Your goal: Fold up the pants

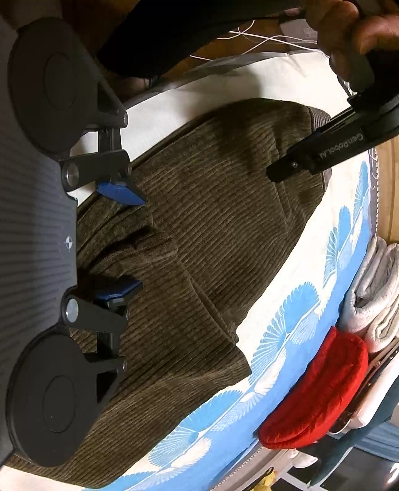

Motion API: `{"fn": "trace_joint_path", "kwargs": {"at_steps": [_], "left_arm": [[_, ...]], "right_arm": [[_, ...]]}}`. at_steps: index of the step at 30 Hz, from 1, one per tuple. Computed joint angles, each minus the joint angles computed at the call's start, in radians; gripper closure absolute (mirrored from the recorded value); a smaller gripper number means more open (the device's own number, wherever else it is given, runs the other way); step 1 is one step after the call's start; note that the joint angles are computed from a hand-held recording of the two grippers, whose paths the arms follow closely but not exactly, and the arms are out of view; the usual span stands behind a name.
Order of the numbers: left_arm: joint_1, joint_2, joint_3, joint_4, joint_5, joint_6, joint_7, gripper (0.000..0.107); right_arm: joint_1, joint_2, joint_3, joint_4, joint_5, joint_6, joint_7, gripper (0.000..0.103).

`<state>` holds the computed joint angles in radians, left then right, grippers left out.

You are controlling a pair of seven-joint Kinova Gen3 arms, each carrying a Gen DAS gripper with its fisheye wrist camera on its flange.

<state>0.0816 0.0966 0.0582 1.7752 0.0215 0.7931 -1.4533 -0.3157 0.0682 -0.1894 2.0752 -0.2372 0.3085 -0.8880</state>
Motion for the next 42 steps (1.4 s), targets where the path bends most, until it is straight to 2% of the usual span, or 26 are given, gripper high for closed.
{"fn": "trace_joint_path", "kwargs": {"at_steps": [2, 4, 11, 13, 14, 15, 17, 18, 21, 23, 25, 27, 30, 32, 35, 36, 38, 40, 42], "left_arm": [[0.001, 0.0, 0.0, -0.001, 0.0, -0.001, 0.003, 0.061], [0.003, 0.0, 0.001, -0.002, 0.001, -0.001, 0.005, 0.061], [0.007, 0.001, 0.002, -0.002, -0.005, 0.0, 0.008, 0.061], [0.008, 0.0, 0.001, -0.002, -0.009, 0.001, 0.019, 0.061], [0.007, -0.001, 0.0, -0.002, -0.008, 0.001, 0.019, 0.061], [0.004, -0.003, -0.001, -0.001, -0.004, -0.001, 0.017, 0.061], [0.001, -0.007, -0.002, 0.002, -0.001, -0.007, 0.018, 0.061], [0.002, -0.009, -0.002, 0.004, -0.003, -0.012, 0.023, 0.061], [0.0, -0.015, -0.002, 0.007, 0.004, -0.029, 0.031, 0.061], [-0.001, -0.015, -0.001, 0.005, 0.012, -0.038, 0.034, 0.061], [0.006, -0.006, 0.003, -0.005, 0.01, -0.041, 0.049, 0.061], [0.015, 0.004, 0.008, -0.018, 0.005, -0.042, 0.063, 0.061], [0.032, 0.017, 0.02, -0.032, 0.011, -0.053, 0.068, 0.061], [0.042, 0.026, 0.029, -0.04, 0.02, -0.066, 0.056, 0.061], [0.081, 0.048, 0.014, -0.058, 0.064, -0.087, 0.009, 0.063], [0.067, 0.056, 0.033, -0.064, 0.102, -0.093, -0.032, 0.063], [0.001, 0.076, 0.116, -0.079, 0.173, -0.085, -0.113, 0.064], [-0.051, 0.113, 0.205, -0.121, 0.223, -0.031, -0.195, 0.064], [-0.041, 0.159, 0.234, -0.166, 0.21, 0.047, -0.268, 0.064]], "right_arm": [[0.015, 0.002, -0.006, -0.004, -0.03, 0.008, 0.033, 0.049], [-0.014, 0.002, 0.031, -0.003, -0.063, 0.011, 0.075, 0.049], [-0.321, -0.005, 0.347, 0.032, -0.196, -0.023, 0.252, 0.05], [-0.393, -0.004, 0.429, 0.033, -0.263, -0.019, 0.333, 0.064], [-0.406, -0.002, 0.45, 0.03, -0.304, -0.014, 0.374, 0.076], [-0.401, -0.009, 0.452, 0.031, -0.344, -0.013, 0.414, 0.081], [-0.365, -0.039, 0.437, 0.028, -0.426, -0.022, 0.465, 0.083], [-0.371, -0.064, 0.453, 0.029, -0.466, -0.033, 0.476, 0.083], [-0.46, -0.17, 0.58, 0.034, -0.588, -0.022, 0.525, 0.083], [-0.495, -0.219, 0.64, 0.039, -0.625, 0.031, 0.597, 0.083], [-0.464, -0.204, 0.626, 0.037, -0.597, 0.112, 0.633, 0.083], [-0.387, -0.131, 0.545, 0.033, -0.518, 0.159, 0.613, 0.081], [-0.302, -0.089, 0.44, 0.054, -0.458, 0.135, 0.631, 0.082], [-0.284, -0.128, 0.455, 0.041, -0.499, 0.174, 0.602, 0.079], [-0.25, -0.15, 0.547, 0.006, -0.601, 0.267, 0.558, 0.07], [-0.221, -0.152, 0.547, -0.001, -0.607, 0.269, 0.519, 0.07], [-0.132, -0.145, 0.51, -0.008, -0.592, 0.246, 0.437, 0.07], [-0.04, -0.129, 0.453, -0.005, -0.562, 0.211, 0.356, 0.07], [0.053, -0.107, 0.395, -0.009, -0.487, 0.2, 0.275, 0.07]]}}
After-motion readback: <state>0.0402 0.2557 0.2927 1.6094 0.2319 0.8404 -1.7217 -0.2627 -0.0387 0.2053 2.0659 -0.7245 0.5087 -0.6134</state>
